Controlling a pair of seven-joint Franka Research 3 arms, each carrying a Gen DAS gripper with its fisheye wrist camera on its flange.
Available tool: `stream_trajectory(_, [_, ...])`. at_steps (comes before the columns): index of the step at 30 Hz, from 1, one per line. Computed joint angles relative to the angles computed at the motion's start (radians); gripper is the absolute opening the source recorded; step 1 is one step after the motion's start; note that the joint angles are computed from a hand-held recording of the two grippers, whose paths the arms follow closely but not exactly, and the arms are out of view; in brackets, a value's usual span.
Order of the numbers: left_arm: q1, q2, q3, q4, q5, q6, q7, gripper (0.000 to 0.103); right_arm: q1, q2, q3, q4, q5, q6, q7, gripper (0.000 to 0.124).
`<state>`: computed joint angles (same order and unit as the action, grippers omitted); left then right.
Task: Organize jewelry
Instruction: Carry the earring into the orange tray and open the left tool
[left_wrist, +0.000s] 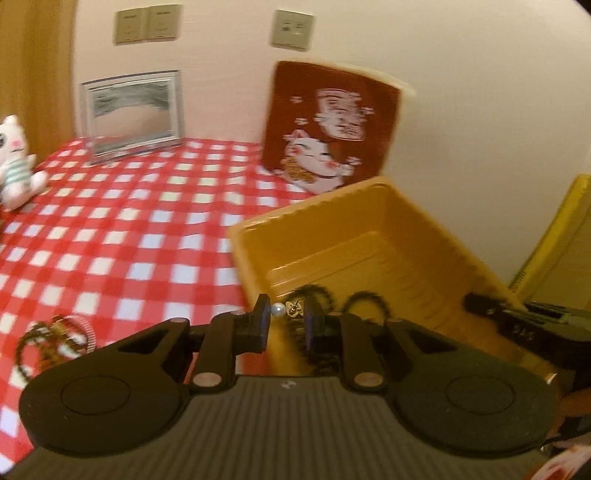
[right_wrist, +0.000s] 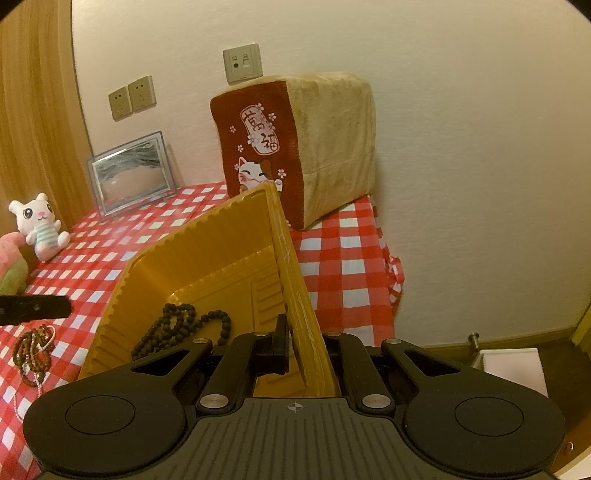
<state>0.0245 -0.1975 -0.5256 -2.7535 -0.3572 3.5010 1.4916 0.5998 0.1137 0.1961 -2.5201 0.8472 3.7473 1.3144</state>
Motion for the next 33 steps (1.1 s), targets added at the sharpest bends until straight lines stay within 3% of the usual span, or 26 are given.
stream_trajectory(2, [0.017,0.034,-0.036,0.030,-0.024,-0.005,0.033,0.016,0.000,-0.002,0.001,-0.004,-0.003,0.001,0.002,0.007])
stream_trajectory(5, [-0.007,0.082,-0.029,0.075,-0.053,-0.019,0.078,0.017,-0.001,-0.006,0.001,-0.010,-0.012,0.003,0.011,0.007])
stream_trajectory(9, [-0.087,0.103,0.050,0.089,-0.009,-0.032,0.051,0.017,-0.001,-0.006,0.001,-0.008,-0.008,0.001,0.009,0.007])
stream_trajectory(12, [-0.142,0.095,0.112,0.078,0.033,-0.025,0.004,0.027,0.002,-0.009,0.002,-0.009,0.001,-0.002,0.005,0.007])
stream_trajectory(14, [-0.173,0.076,0.157,0.058,0.090,-0.015,-0.048,0.027,0.001,-0.011,0.003,-0.010,0.001,-0.004,0.008,0.007])
stream_trajectory(17, [-0.173,0.033,0.169,0.026,0.124,-0.011,-0.093,0.027,0.000,-0.012,0.002,-0.012,-0.005,-0.005,0.009,0.007])
stream_trajectory(23, [-0.067,-0.083,0.079,-0.051,0.113,-0.045,-0.135,0.027,-0.003,-0.015,0.001,-0.015,-0.011,-0.009,0.013,0.007])
stream_trajectory(26, [0.024,-0.168,-0.005,-0.100,0.094,-0.089,-0.153,0.027,-0.004,-0.015,0.001,-0.015,-0.012,-0.009,0.013,0.007])
stream_trajectory(33, [0.156,-0.350,-0.089,-0.211,0.119,-0.216,-0.249,0.027,-0.002,-0.013,0.000,-0.010,0.000,-0.013,-0.001,0.007])
